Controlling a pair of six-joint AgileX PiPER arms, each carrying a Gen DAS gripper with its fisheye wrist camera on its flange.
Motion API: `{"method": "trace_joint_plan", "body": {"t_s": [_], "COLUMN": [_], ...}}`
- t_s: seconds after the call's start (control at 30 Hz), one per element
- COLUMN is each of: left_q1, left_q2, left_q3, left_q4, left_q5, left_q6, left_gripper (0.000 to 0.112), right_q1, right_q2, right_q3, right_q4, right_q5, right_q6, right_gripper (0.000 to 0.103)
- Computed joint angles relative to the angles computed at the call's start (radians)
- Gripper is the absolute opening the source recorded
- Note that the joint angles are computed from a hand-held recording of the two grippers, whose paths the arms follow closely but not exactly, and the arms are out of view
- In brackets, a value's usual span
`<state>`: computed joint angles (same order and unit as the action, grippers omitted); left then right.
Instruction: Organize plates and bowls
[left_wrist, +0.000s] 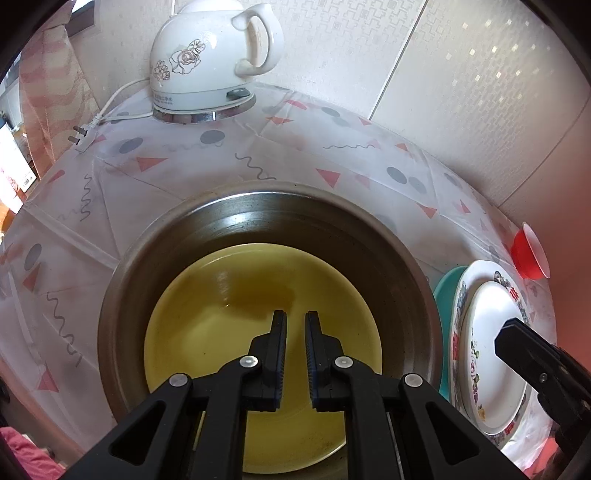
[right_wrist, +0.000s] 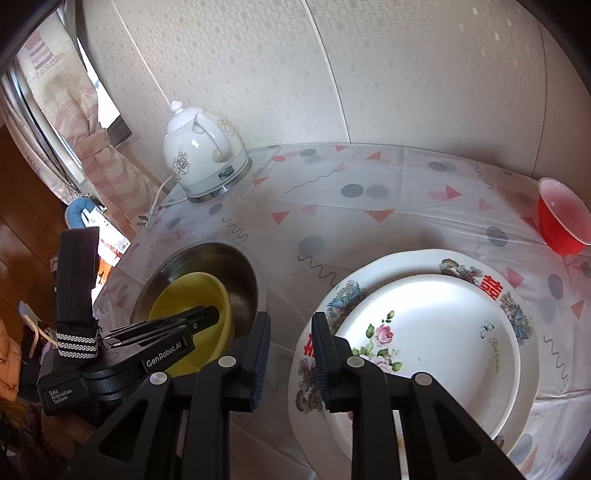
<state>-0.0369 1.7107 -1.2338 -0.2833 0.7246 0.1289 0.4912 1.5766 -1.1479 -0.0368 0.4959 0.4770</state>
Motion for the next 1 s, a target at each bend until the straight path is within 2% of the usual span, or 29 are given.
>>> {"method": "trace_joint_plan", "body": {"t_s": [0.3, 0.43, 0.83, 1.0], "left_q1": [-0.054, -0.068, -0.12, -0.16], "left_q2": [0.065, 0.038, -0.072, -0.117], "left_q3": [-0.06, -0.036, 0.004, -0.012], "left_q4": [0.102, 0.124, 0.23, 0.222], "left_q5": [-0.014, -0.036, -0.07, -0.066], "left_q6": [-0.095, -0.12, -0.26, -0.25], "left_gripper": [0.01, 0.01, 0.011, 0.016], "right_q1": [-0.084, -0.128, -0.209, -0.231], "right_q2": [-0.084, -0.114, -0.165, -0.187], "right_q3": [0.105, 0.149, 0.205, 0.224], "right_q4": [0.061, 0.137, 0.209, 0.224], "right_q5": [-0.042, -0.067, -0.076, -0.083], "right_q6": [-0.045, -0.104, -0.147, -0.157], "right_gripper": [0.024, 0.027, 0.034, 0.036]}}
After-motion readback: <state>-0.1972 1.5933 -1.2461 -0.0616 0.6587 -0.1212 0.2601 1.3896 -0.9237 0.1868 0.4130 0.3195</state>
